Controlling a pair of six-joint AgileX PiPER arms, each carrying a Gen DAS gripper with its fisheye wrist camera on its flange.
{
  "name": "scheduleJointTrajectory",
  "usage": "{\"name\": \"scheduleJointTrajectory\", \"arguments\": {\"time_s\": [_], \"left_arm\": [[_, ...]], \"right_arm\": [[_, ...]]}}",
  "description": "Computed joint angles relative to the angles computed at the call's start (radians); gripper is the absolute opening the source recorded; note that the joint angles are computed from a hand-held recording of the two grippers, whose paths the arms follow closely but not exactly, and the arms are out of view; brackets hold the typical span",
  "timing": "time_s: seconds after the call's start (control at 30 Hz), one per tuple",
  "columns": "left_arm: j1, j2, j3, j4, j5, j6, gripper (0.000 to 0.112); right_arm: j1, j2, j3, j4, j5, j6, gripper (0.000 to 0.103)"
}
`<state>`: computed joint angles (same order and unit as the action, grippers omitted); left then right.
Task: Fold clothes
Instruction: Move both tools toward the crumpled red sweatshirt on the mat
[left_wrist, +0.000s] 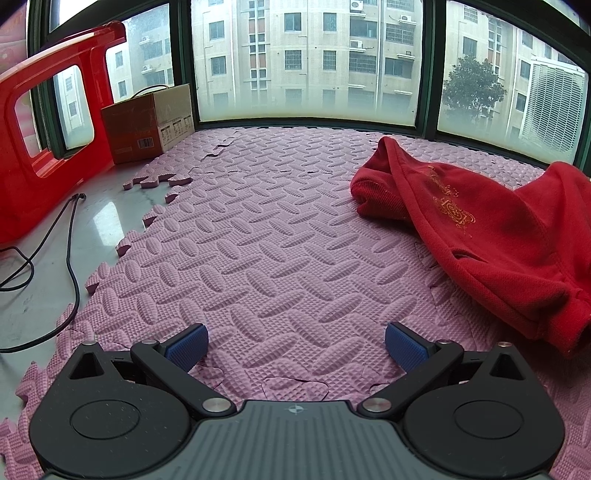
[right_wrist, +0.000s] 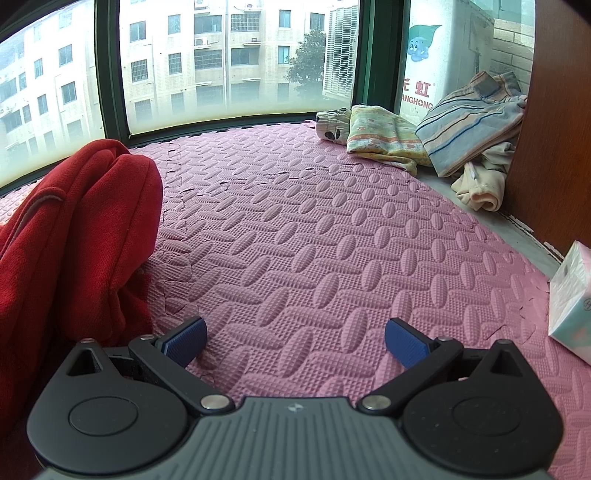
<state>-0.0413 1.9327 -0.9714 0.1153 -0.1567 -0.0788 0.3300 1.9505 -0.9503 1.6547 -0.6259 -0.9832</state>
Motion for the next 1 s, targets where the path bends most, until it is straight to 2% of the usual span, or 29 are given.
{"name": "scheduleJointTrajectory", "arguments": {"time_s": [0.1, 0.17, 0.27, 0.33, 0.53, 0.6, 0.7, 1.0], "left_arm": [[-0.017, -0.012, 0.01, -0.218, 0.006, 0.193, 0.103], [-0.026, -0.023, 0.019, -0.274, 0.012, 0.245, 0.103], [-0.041, -0.044, 0.04, -0.283, 0.02, 0.258, 0.103], [-0.062, -0.064, 0.07, -0.388, -0.005, 0.363, 0.103], [-0.087, -0.122, 0.125, -0.296, -0.008, 0.246, 0.103], [-0.095, -0.14, 0.139, -0.265, -0.006, 0.208, 0.103], [-0.104, -0.16, 0.156, -0.193, 0.003, 0.13, 0.103], [-0.142, -0.199, 0.191, -0.15, 0.014, 0.081, 0.103]], "right_arm": [[-0.002, -0.02, 0.028, -0.031, 0.02, 0.021, 0.103], [0.003, -0.029, 0.043, -0.039, 0.024, 0.021, 0.103], [0.02, -0.041, 0.064, -0.055, 0.022, 0.024, 0.103], [0.029, -0.052, 0.077, -0.058, 0.028, 0.022, 0.103], [0.055, -0.094, 0.119, -0.068, 0.056, 0.042, 0.103], [0.083, -0.093, 0.117, -0.038, 0.018, 0.06, 0.103], [0.086, -0.125, 0.156, -0.077, 0.063, 0.081, 0.102], [0.155, -0.162, 0.203, -0.073, 0.049, 0.115, 0.101]]}}
